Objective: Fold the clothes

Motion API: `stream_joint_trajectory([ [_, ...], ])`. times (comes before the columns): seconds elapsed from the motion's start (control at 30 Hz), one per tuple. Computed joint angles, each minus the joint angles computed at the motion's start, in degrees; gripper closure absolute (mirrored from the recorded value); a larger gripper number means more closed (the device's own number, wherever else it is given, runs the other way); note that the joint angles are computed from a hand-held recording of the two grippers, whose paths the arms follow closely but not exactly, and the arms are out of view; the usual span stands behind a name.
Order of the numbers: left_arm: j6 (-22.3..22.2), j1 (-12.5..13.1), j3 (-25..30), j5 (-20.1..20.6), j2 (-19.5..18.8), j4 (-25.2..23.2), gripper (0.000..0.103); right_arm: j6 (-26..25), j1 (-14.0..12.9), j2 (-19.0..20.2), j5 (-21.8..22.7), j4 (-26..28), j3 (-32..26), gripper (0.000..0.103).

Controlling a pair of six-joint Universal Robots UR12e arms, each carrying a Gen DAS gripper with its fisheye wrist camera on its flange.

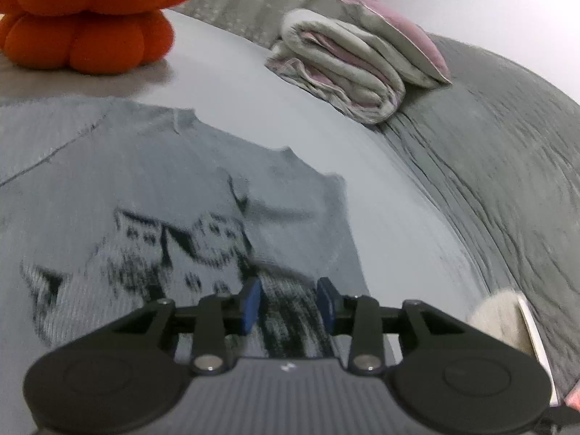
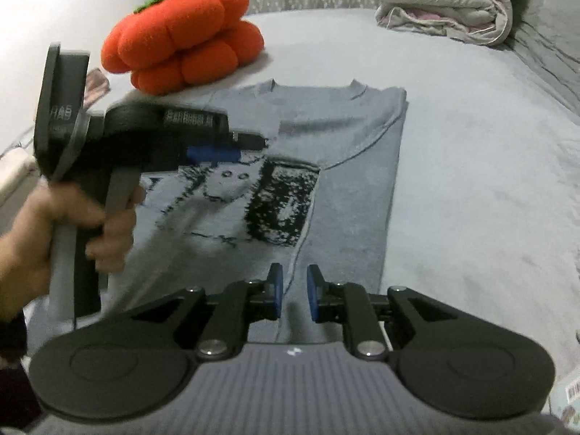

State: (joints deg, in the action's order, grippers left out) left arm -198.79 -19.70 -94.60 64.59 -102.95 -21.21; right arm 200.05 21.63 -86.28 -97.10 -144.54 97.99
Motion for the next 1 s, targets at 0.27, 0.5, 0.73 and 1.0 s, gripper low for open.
stream_joint_trajectory([
  [0.27, 5.5, 1.0, -6.3, -6.3, 5.4, -2.6, 0.067, 3.3, 2.6, -4.2, -1.8, 3.1, 3.6, 0.084],
  [0.5, 5.3, 1.5, -10.3, -8.9, 8.2, -3.4, 0.067, 6.1, 5.9, -6.0, -4.2, 3.2, 6.0, 0.084],
  [0.73, 2.6, 0.7, -11.5, -11.2, 8.4, -3.5, 0.067, 7.1, 7.8, -6.3, -7.5, 4.1, 7.6, 0.084],
  [1.0, -0.1, -0.3, -10.6, -12.5, 7.0, -5.1, 0.067, 6.5, 8.4, -6.2, -9.4, 2.4, 9.6, 0.069],
])
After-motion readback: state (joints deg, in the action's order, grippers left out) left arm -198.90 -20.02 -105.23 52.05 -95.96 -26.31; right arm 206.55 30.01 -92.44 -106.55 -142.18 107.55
